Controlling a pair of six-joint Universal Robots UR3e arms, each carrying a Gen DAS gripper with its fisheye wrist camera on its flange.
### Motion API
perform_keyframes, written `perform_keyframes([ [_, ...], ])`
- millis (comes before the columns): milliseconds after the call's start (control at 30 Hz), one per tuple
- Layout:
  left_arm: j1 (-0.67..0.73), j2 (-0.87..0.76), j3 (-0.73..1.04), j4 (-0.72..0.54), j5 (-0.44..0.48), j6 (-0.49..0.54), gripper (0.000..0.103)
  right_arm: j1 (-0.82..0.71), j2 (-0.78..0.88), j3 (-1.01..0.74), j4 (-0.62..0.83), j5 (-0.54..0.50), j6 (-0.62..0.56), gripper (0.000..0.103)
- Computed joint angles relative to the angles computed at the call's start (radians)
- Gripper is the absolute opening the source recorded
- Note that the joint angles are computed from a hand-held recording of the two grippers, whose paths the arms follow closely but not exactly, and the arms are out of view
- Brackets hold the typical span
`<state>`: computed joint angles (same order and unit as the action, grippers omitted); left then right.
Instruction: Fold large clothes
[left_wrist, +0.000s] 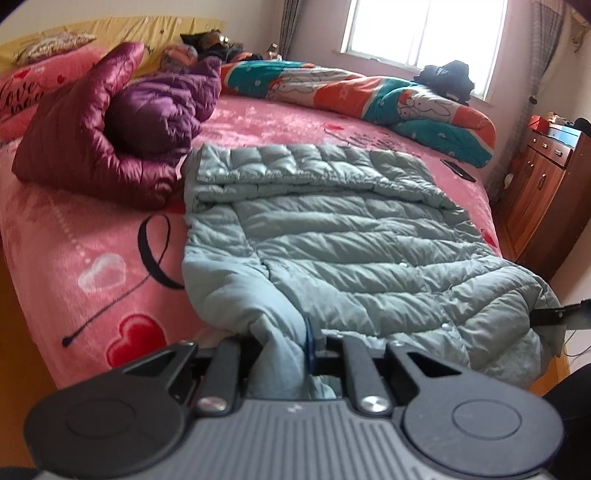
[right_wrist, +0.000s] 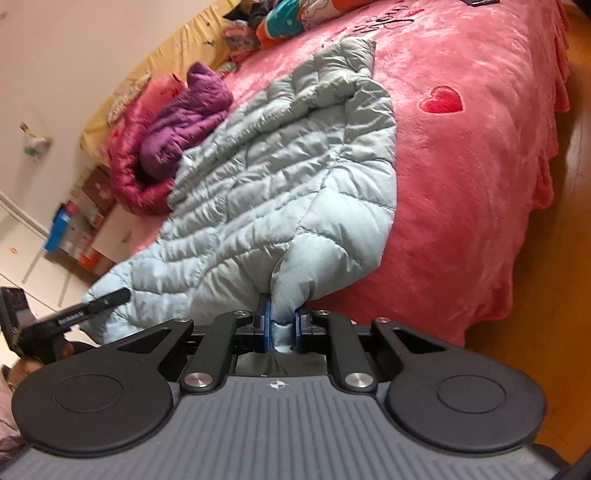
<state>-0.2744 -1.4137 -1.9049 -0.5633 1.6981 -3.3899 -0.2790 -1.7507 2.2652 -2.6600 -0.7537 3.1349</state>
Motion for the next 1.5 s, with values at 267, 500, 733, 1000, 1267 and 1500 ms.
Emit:
perform_keyframes([
  [267, -0.019, -0.017, -0.003, 0.075, 0.026, 0.011, 0.012, -0.021, 0.036, 0.046, -0.131, 0.086, 0.099, 0.014],
  [500, -0.009, -0.034, 0.004, 0.093, 0.020, 0.008, 0.012, -0.032, 0.075, 0.071, -0.254, 0.104, 0.205, 0.014],
  [733, 0.023, -0.039, -0.011, 0.146, -0.022, 0.002, 0.012, -0.009, 0.135, 0.068, -0.398, 0.075, 0.350, 0.014],
  [1000, 0.136, -0.005, -0.068, 0.213, -0.188, -0.067, 0.012, 0.024, 0.195, 0.025, -0.460, 0.085, 0.449, 0.014],
  [1267, 0.235, -0.007, -0.076, 0.265, -0.348, -0.130, 0.012, 0.047, 0.249, -0.040, -0.516, 0.095, 0.543, 0.014],
  [1500, 0.301, -0.044, -0.031, 0.306, -0.454, -0.190, 0.012, 0.063, 0.329, -0.130, -0.629, 0.120, 0.716, 0.014],
])
